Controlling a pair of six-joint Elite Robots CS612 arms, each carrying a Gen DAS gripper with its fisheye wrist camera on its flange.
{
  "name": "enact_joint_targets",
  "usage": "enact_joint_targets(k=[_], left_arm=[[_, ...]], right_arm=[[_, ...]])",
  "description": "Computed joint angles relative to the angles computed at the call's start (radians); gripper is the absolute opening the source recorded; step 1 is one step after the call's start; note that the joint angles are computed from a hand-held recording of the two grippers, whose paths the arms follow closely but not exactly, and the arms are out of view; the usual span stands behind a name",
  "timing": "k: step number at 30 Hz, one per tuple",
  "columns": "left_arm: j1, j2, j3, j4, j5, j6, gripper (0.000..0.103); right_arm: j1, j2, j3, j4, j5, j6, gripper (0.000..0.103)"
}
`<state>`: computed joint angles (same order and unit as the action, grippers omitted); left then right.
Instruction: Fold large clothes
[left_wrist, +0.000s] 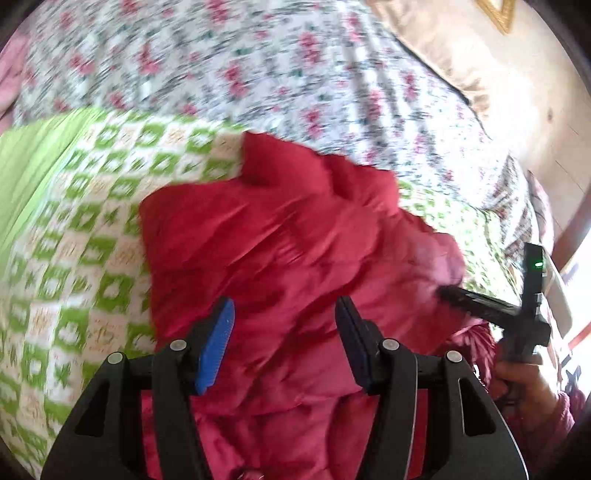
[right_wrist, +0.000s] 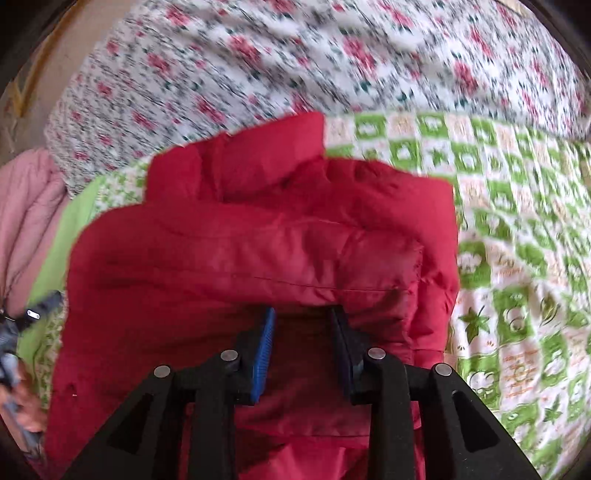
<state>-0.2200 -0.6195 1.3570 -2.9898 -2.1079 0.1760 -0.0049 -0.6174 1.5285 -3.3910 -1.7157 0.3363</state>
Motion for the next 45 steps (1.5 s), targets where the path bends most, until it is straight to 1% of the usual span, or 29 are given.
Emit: enact_joint_targets(k=[1,3,4,5,6,8,9,10,11,12,13,14,15,18,19,21,22,23,26,29,34,37,41,42,45], left_arm=[[-0.009,0.001,-0.01,0.014,0.019,0.023,0.056],[-0.027,0.012,-0.041,0.072,0.084,0.05,0.056],[-0.035,0.026,-0.068,0.137,0.12,0.068,0.056],[-0.041,0.039,-0.089,0.184,0.146,0.082,0.056],[-0.042,0.05,-0.1,0.203,0.154,0.084,0.056],[-0.044,0.059,-0.102,0.191,0.163,0.088,0.056],[-0.046,0.056,-0.097,0.184,0.176,0.09,0.056],[-0.047,0.054,-0.095,0.184,0.183,0.087,0.056],[-0.047,0.055,-0.095,0.184,0.184,0.083,0.056],[-0.047,0.056,-0.096,0.182,0.186,0.083,0.056],[-0.049,0.057,-0.096,0.177,0.191,0.086,0.056],[-0.051,0.056,-0.094,0.174,0.196,0.089,0.056],[-0.053,0.055,-0.091,0.169,0.2,0.09,0.056],[-0.052,0.055,-0.089,0.162,0.194,0.093,0.056],[-0.051,0.054,-0.086,0.159,0.193,0.098,0.056],[-0.049,0.045,-0.069,0.143,0.196,0.107,0.056],[-0.046,0.038,-0.057,0.131,0.191,0.108,0.056],[-0.044,0.035,-0.05,0.126,0.189,0.106,0.056],[-0.033,0.026,-0.036,0.121,0.17,0.095,0.056],[-0.029,0.033,-0.044,0.14,0.174,0.093,0.056],[-0.04,0.043,-0.059,0.154,0.218,0.104,0.057],[-0.04,0.04,-0.058,0.164,0.221,0.109,0.057],[-0.033,0.02,-0.04,0.169,0.213,0.103,0.056],[-0.031,0.016,-0.034,0.168,0.21,0.099,0.056],[-0.022,-0.009,-0.002,0.152,0.197,0.084,0.056]], right_arm=[[0.0,0.002,0.001,-0.004,-0.006,0.0,0.031],[-0.002,-0.001,0.005,0.004,-0.022,-0.001,0.031],[-0.006,-0.004,0.01,0.009,-0.026,0.005,0.028],[-0.01,-0.004,0.013,0.01,-0.021,0.012,0.028],[-0.019,-0.005,0.022,0.005,-0.008,0.021,0.028],[-0.034,-0.011,0.038,-0.005,0.047,0.047,0.027],[-0.035,-0.015,0.043,-0.003,0.049,0.056,0.024],[-0.032,-0.021,0.047,0.0,0.037,0.062,0.024],[-0.025,-0.028,0.056,-0.02,0.019,0.068,0.026],[-0.02,-0.03,0.063,-0.057,0.011,0.063,0.031],[-0.013,-0.032,0.071,-0.103,0.006,0.051,0.031],[-0.009,-0.032,0.073,-0.126,0.013,0.04,0.031],[-0.006,-0.033,0.072,-0.125,0.022,0.026,0.03],[0.004,-0.025,0.036,0.015,-0.037,-0.008,0.03],[-0.001,-0.017,0.027,0.039,-0.038,-0.008,0.029],[-0.024,-0.006,0.037,0.003,0.025,0.026,0.028],[-0.029,-0.007,0.042,-0.006,0.04,0.042,0.027],[-0.03,-0.011,0.049,-0.006,0.038,0.044,0.026],[-0.019,-0.008,0.041,0.007,0.0,0.021,0.026],[-0.018,-0.006,0.041,0.001,0.008,0.031,0.026],[-0.018,-0.005,0.034,0.008,0.0,0.028,0.026],[-0.019,-0.005,0.032,0.013,0.007,0.034,0.026],[-0.025,-0.023,0.057,0.007,0.039,0.068,0.026],[-0.025,-0.031,0.068,0.002,0.048,0.074,0.029],[-0.021,-0.051,0.096,-0.012,0.042,0.079,0.032]])
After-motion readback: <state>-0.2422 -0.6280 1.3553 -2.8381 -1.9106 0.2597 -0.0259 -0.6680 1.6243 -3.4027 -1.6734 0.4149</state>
